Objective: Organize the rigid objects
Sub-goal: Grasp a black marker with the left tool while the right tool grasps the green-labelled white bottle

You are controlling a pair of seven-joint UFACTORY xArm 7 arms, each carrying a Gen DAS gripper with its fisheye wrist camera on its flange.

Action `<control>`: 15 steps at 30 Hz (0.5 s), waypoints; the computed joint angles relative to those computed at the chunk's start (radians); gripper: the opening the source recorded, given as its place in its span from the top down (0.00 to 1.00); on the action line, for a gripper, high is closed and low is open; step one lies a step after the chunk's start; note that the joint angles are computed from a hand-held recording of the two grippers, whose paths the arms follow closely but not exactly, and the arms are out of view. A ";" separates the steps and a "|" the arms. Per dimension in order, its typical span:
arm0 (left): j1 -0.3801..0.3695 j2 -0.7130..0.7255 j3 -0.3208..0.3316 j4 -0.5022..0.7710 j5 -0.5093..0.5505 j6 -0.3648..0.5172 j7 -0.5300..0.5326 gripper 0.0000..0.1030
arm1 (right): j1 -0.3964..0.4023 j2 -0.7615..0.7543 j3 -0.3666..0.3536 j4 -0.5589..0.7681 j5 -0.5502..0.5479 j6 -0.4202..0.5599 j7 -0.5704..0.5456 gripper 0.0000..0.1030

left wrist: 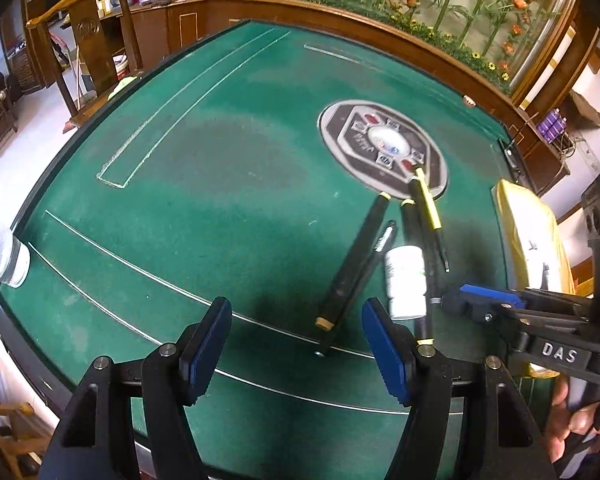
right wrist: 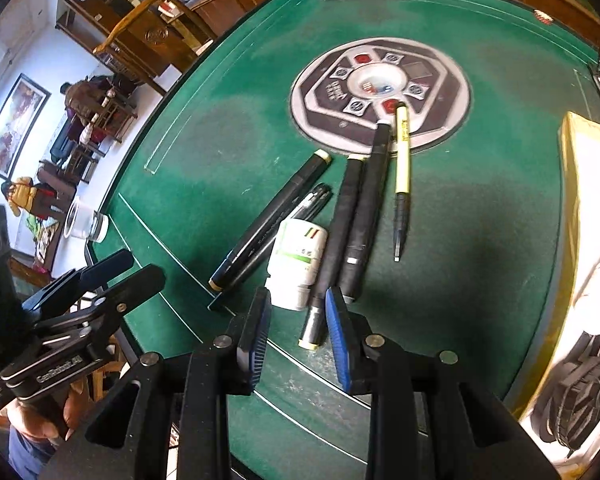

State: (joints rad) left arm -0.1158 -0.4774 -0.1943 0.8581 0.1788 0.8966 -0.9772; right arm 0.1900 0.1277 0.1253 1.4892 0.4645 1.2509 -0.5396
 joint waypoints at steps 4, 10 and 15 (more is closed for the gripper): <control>0.000 -0.013 0.019 -0.029 -0.016 -0.010 0.020 0.31 | 0.009 0.006 0.008 0.004 -0.003 0.002 -0.003 0.73; 0.001 -0.007 0.055 -0.050 -0.056 -0.052 0.090 0.31 | 0.000 0.006 -0.001 0.003 0.003 -0.015 -0.002 0.68; -0.018 0.088 0.079 0.010 -0.101 -0.085 0.210 0.31 | -0.027 0.007 -0.018 -0.002 0.011 -0.030 0.021 0.68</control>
State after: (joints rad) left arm -0.1336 -0.3890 -0.1151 0.8685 0.0778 0.8120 -0.7674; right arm 0.1626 0.1349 0.1072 1.4870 0.4760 1.2212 -0.5191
